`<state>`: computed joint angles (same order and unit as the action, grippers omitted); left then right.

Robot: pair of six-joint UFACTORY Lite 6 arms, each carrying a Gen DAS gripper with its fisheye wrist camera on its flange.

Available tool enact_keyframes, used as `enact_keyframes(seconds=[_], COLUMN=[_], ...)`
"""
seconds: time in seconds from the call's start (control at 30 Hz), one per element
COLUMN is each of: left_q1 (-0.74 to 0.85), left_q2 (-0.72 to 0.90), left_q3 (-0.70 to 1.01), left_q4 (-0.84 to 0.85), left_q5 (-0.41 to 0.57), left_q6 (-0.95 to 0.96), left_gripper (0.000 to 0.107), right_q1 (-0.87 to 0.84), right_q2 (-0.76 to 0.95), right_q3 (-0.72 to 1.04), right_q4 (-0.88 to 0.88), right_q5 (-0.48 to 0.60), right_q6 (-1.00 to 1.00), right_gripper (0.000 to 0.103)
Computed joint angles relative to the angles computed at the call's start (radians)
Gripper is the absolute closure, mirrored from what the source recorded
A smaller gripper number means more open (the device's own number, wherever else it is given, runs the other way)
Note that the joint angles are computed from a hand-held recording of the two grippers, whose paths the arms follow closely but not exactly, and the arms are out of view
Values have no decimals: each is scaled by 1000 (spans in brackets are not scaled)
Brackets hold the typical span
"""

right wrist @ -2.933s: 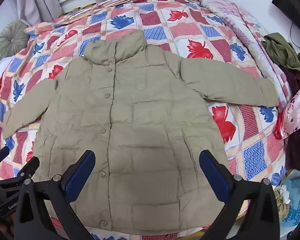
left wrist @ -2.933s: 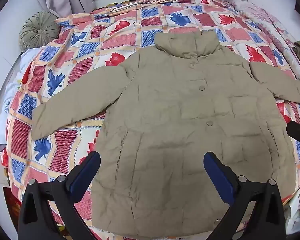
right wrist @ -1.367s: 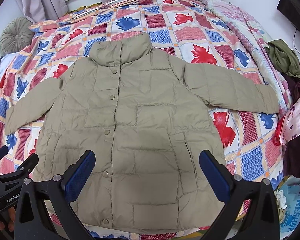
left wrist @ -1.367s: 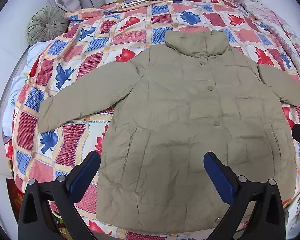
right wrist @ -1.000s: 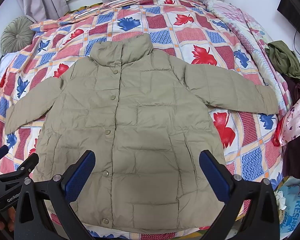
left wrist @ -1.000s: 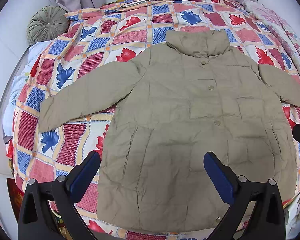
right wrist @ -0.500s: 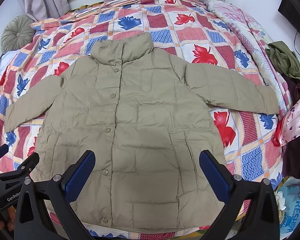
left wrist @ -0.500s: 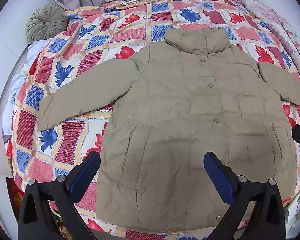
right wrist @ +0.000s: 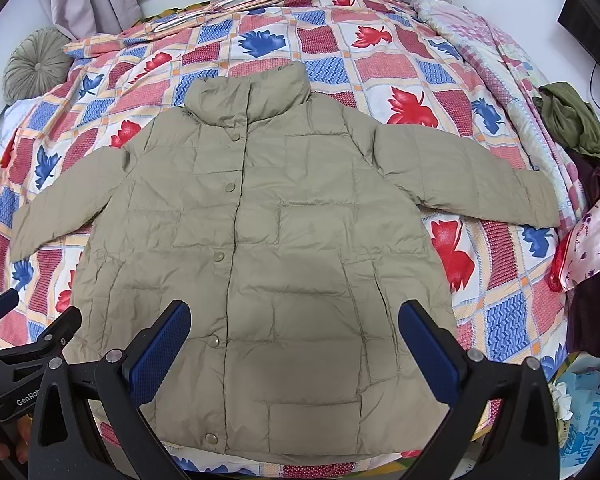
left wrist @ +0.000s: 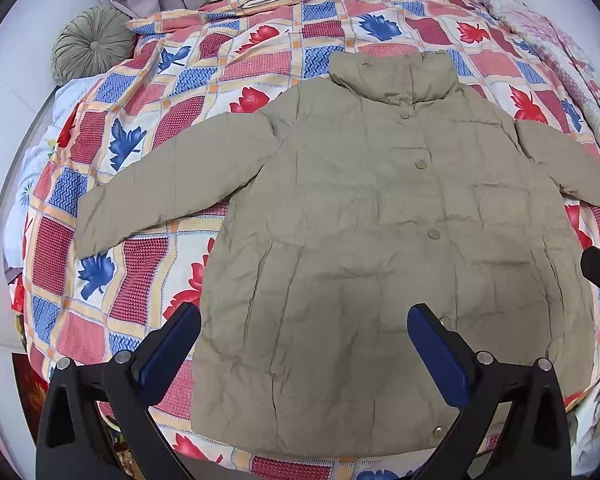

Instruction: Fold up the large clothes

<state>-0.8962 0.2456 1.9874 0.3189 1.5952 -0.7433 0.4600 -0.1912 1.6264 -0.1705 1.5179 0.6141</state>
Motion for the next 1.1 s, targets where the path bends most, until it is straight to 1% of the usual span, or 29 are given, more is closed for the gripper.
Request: enact_keyframes(seconds=[0.07, 0.23, 0.37, 0.47, 0.6, 1.1], left_q1=[-4, -2, -7, -3, 11, 21], left_q2=[-15, -3, -34, -33, 7, 2], left_q3=[-22, -3, -42, -36, 27, 15], left_q4=[1, -1, -9, -8, -16, -37], left_q5=[-4, 2, -2, 5, 28, 26], left_q6=[-5, -2, -20, -16, 2, 0], left_gripper=[4, 4, 4, 4, 4, 4], right_q1=[5, 6, 24, 33, 35, 47], right_q2=[0, 0, -5, -13, -13, -14], right_q3=[-1, -2, -13, -24, -24, -26], right_q4=[-2, -2, -5, -8, -9, -9], right_q5=[0, 0, -2, -12, -11, -4], right_q6=[5, 6, 21, 29, 32, 40], right_gripper=[0, 0, 0, 0, 0, 0])
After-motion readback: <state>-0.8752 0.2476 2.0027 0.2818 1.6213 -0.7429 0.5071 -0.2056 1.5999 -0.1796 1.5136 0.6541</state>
